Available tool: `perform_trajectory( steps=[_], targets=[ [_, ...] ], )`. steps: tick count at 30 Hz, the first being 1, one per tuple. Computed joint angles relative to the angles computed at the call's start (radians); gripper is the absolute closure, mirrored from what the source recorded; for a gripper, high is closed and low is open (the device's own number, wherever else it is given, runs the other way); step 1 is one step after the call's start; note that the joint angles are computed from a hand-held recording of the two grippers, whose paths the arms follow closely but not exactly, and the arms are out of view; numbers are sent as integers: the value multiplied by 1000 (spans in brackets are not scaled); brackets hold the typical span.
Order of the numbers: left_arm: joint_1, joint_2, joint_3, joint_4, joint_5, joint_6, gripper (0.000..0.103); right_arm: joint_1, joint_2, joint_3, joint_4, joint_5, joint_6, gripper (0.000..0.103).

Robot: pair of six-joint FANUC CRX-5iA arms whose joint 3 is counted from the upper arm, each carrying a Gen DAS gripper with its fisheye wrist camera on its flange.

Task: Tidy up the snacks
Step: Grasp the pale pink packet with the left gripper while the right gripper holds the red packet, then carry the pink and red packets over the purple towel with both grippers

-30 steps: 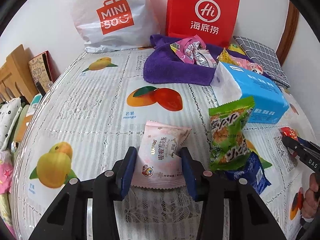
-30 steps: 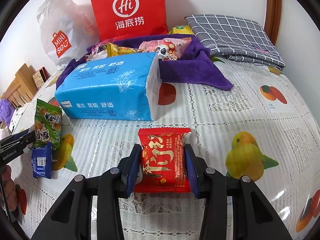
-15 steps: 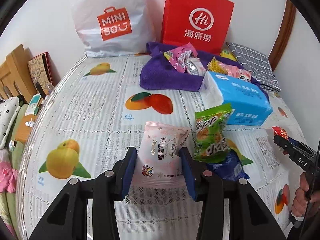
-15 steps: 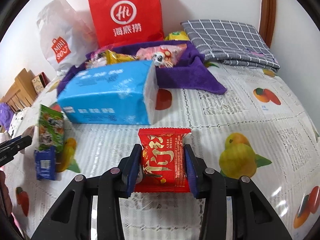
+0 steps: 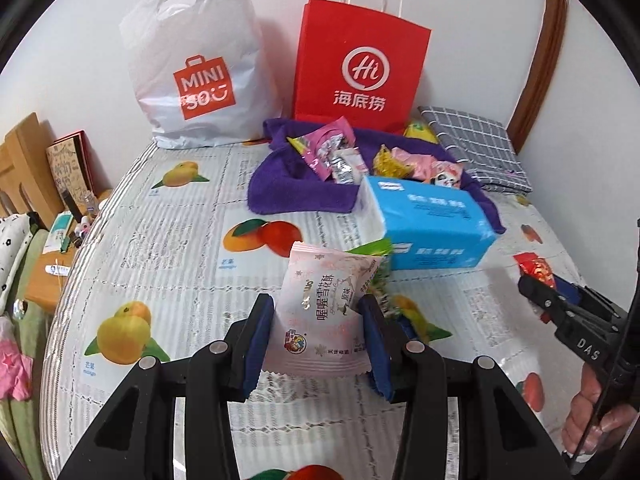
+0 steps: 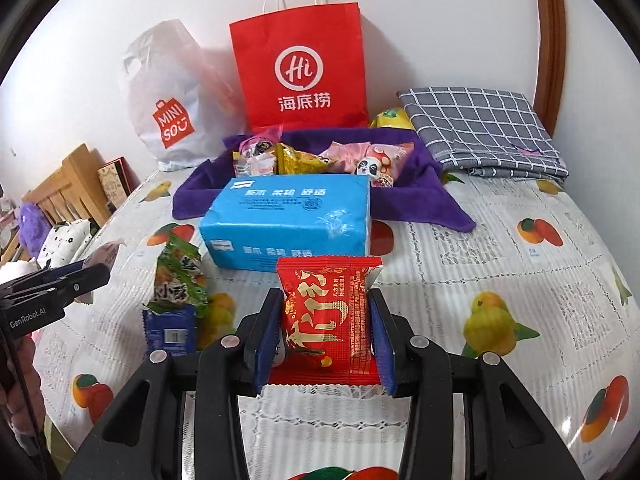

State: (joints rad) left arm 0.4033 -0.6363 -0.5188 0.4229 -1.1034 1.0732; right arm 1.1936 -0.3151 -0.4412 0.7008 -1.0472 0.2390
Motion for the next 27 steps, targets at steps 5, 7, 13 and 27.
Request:
perform_trajectory(
  steps=[5, 7, 13, 27],
  targets=[
    [-28, -14, 6, -16, 15, 26, 61, 25, 3, 16, 17, -35, -13, 61],
    [-32, -14, 7, -7, 10, 22, 61, 34, 3, 19, 29, -42, -14, 61],
    [-61, -16, 21, -16, 18, 48, 61, 46, 11, 40, 30, -67, -4, 61],
    [-154, 51, 118, -63, 21, 122, 61, 9, 33, 113, 0, -86, 53, 61]
  ],
)
